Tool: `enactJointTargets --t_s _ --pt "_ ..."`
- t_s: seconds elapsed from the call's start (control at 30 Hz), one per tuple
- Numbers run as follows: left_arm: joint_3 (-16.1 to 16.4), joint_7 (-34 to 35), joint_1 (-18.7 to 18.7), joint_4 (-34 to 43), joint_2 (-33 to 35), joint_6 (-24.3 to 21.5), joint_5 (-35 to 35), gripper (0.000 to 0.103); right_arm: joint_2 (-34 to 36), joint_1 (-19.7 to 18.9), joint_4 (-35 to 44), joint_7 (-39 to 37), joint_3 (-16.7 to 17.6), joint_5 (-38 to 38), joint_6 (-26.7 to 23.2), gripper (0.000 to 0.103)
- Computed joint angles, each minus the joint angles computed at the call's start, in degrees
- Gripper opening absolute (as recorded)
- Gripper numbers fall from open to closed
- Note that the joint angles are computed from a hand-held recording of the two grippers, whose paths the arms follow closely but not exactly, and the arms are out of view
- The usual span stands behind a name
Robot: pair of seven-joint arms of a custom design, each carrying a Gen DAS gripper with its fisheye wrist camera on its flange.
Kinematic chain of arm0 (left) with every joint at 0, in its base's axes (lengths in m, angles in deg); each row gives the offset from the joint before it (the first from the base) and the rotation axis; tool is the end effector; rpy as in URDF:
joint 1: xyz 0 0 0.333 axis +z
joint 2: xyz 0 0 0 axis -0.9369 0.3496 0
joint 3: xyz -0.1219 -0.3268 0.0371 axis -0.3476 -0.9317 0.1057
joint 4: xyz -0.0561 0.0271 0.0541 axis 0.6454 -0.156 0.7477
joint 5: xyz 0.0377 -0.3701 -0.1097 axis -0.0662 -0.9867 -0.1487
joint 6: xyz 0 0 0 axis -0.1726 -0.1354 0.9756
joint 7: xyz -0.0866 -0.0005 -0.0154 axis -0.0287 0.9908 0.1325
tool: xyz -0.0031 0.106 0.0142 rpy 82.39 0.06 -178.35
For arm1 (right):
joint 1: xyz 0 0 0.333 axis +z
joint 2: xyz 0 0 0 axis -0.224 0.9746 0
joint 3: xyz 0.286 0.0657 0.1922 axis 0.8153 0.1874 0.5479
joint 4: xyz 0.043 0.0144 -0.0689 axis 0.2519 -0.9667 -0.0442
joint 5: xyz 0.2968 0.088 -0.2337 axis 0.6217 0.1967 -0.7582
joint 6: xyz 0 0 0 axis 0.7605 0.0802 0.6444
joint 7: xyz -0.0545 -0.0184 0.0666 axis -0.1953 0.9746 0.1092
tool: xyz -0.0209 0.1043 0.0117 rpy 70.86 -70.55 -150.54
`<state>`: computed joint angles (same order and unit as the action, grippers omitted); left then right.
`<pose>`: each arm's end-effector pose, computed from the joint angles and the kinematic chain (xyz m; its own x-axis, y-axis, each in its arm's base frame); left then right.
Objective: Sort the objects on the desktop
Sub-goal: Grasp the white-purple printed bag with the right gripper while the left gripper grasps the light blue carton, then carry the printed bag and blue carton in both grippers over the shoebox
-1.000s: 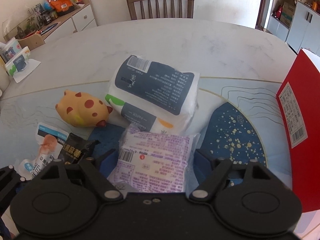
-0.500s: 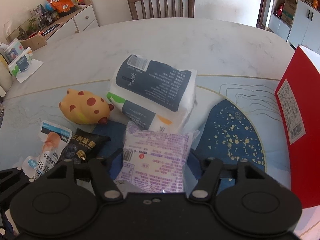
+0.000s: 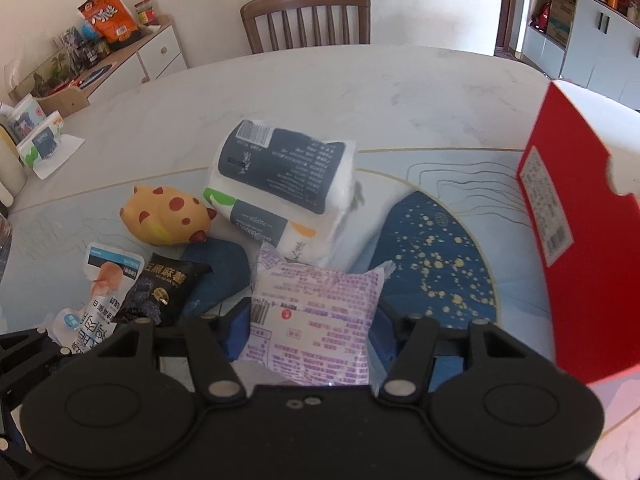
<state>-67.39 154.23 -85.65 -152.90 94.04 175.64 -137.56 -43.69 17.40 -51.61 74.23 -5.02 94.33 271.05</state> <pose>0.4760 -0.2170 0.3423 -0.3939 -0.9009 0.1824 -0.7625 0.2095 -0.6121 0.5047 0.2564 0.3426 0.2637 -0.9546 -0.1388 -0.8232 -0.1477 -0.5482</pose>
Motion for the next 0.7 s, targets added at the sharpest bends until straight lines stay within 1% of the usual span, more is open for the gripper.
enactJointTargets --t_s 0.23,0.37,0.47,0.53,0.6,0.67,0.7 --pt "-0.6 -0.2 -0.7 0.5 -0.6 0.6 -0.5 0.075 -3.2 -1.2 -3.3 -0.2 0.5 1.1 1.6 0.060" --pt "-0.6 0.6 -1.7 1.2 -0.8 1.0 -1.3 0.075 -5.3 -4.1 -5.3 -1.5 3.1 2.8 2.6 0.060" --pt "-0.6 0.3 -2.5 1.7 -1.0 1.4 -1.0 0.075 -7.0 -7.9 -6.7 -3.7 6.6 5.0 3.3 0.060" --pt "-0.8 -0.8 -3.0 2.0 -1.1 1.7 0.2 0.075 -8.0 -13.1 -7.4 -7.0 12.2 8.3 3.7 0.060" --pt "-1.2 -3.0 -3.0 2.1 -1.3 1.9 2.2 0.075 -9.3 -16.0 -8.0 -10.2 15.3 11.8 3.6 0.060" --pt "-2.1 -3.1 -2.7 2.7 -1.5 2.0 2.3 0.075 -10.3 -21.1 -8.0 -18.4 21.4 20.8 3.9 0.060" --pt "-2.3 -3.9 -2.7 2.8 -1.5 2.1 3.1 0.075 -10.7 -21.8 -8.0 -21.0 22.4 23.7 3.9 0.060"
